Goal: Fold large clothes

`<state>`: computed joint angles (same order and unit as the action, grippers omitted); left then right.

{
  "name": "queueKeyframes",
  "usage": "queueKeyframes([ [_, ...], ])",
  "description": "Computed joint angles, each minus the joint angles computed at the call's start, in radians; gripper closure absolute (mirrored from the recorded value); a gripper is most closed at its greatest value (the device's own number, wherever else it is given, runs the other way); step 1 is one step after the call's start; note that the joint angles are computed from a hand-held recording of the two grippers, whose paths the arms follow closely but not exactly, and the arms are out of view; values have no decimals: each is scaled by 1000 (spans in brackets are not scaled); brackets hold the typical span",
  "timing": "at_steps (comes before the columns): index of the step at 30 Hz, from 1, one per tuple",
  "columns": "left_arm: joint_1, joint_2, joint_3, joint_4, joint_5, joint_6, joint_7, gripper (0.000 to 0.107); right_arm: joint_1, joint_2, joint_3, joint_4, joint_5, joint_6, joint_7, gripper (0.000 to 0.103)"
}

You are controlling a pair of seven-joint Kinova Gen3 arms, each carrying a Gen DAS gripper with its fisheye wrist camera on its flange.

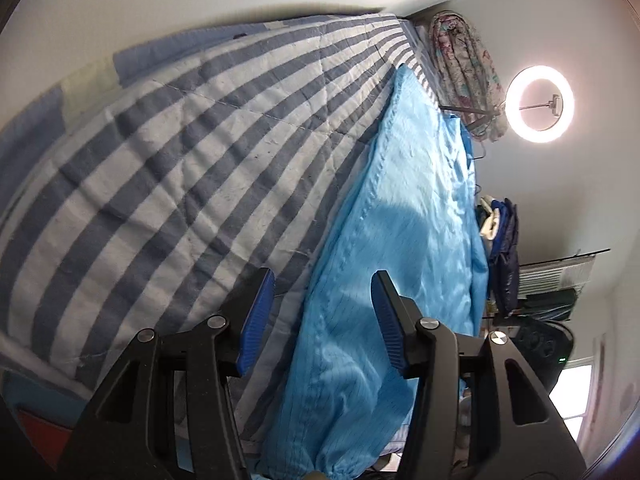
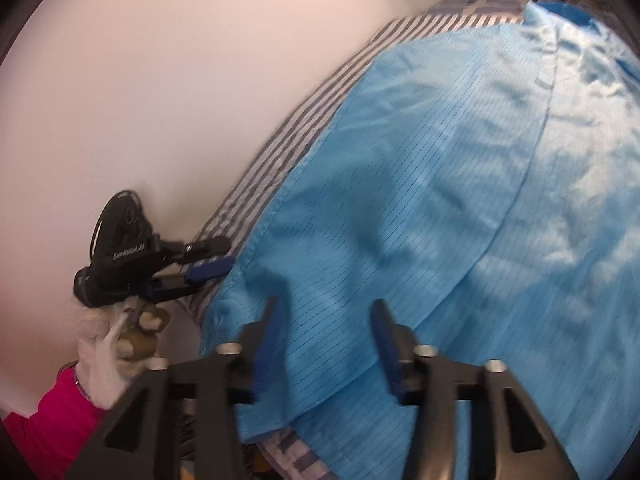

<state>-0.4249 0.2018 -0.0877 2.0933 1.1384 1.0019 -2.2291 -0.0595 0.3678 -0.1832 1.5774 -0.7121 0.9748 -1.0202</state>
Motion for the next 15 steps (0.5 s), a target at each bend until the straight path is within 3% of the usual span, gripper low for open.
queueKeyframes([
  [6,8,40,23,-36,0,41,-29,56,-76,32,12,-17,113,-18,-67,75],
  [9,22,53,38,-46,8,44,-45,58,-60,40,-4,-15,103,-20,-64,76],
  [12,61,63,52,-70,-33,14,-3,97,-48,51,-11,-16,90,-23,-63,78],
  [15,108,12,62,-57,-72,-82,34,103,-35,63,-16,-21,71,-17,-66,77],
])
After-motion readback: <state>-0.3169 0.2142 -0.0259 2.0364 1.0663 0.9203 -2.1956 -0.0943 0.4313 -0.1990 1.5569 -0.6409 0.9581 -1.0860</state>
